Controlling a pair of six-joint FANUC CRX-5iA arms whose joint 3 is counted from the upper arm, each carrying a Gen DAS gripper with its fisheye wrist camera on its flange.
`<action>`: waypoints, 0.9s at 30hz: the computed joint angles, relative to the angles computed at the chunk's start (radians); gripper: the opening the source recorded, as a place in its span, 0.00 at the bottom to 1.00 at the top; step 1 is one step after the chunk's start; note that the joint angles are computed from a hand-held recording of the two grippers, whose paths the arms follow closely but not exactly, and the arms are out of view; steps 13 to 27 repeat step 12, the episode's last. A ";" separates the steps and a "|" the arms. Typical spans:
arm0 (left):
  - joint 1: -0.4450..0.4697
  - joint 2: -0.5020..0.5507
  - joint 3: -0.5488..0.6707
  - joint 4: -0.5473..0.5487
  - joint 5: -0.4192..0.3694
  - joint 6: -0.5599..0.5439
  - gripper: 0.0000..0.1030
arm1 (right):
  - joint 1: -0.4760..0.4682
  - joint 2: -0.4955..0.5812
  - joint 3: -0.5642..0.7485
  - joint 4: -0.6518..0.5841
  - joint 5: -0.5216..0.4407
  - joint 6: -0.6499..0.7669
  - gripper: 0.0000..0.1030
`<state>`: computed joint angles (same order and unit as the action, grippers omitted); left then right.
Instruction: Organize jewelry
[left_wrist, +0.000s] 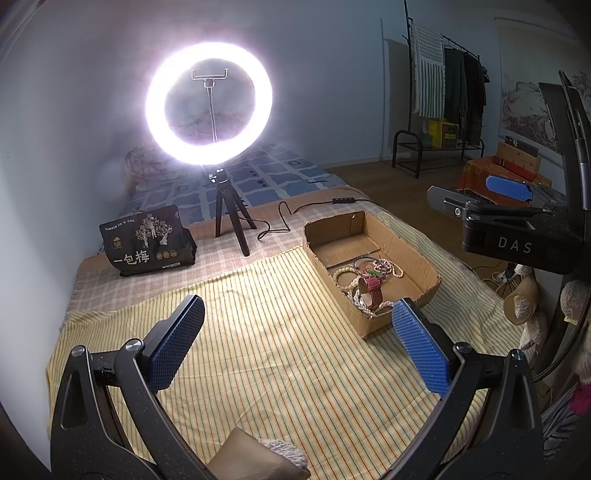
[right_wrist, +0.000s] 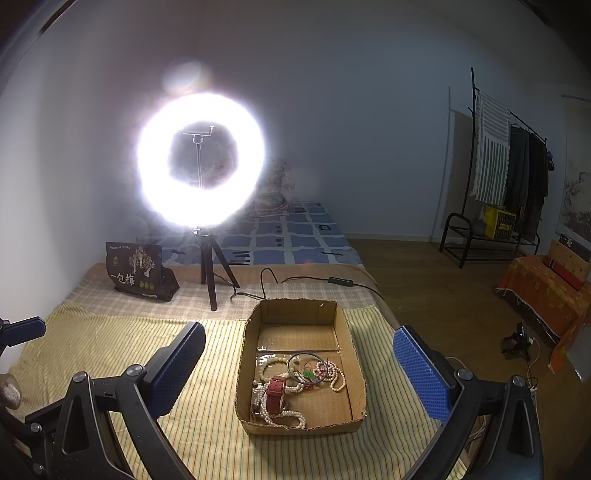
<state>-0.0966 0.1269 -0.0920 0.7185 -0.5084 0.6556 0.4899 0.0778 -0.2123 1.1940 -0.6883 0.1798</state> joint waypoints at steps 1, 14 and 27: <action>-0.001 -0.001 -0.005 0.002 0.003 -0.001 1.00 | 0.000 -0.001 -0.003 0.002 -0.001 -0.001 1.00; -0.007 -0.016 -0.039 0.028 0.042 -0.032 1.00 | 0.005 0.004 0.007 -0.013 -0.006 0.020 1.00; -0.007 -0.016 -0.039 0.028 0.042 -0.032 1.00 | 0.005 0.004 0.007 -0.013 -0.006 0.020 1.00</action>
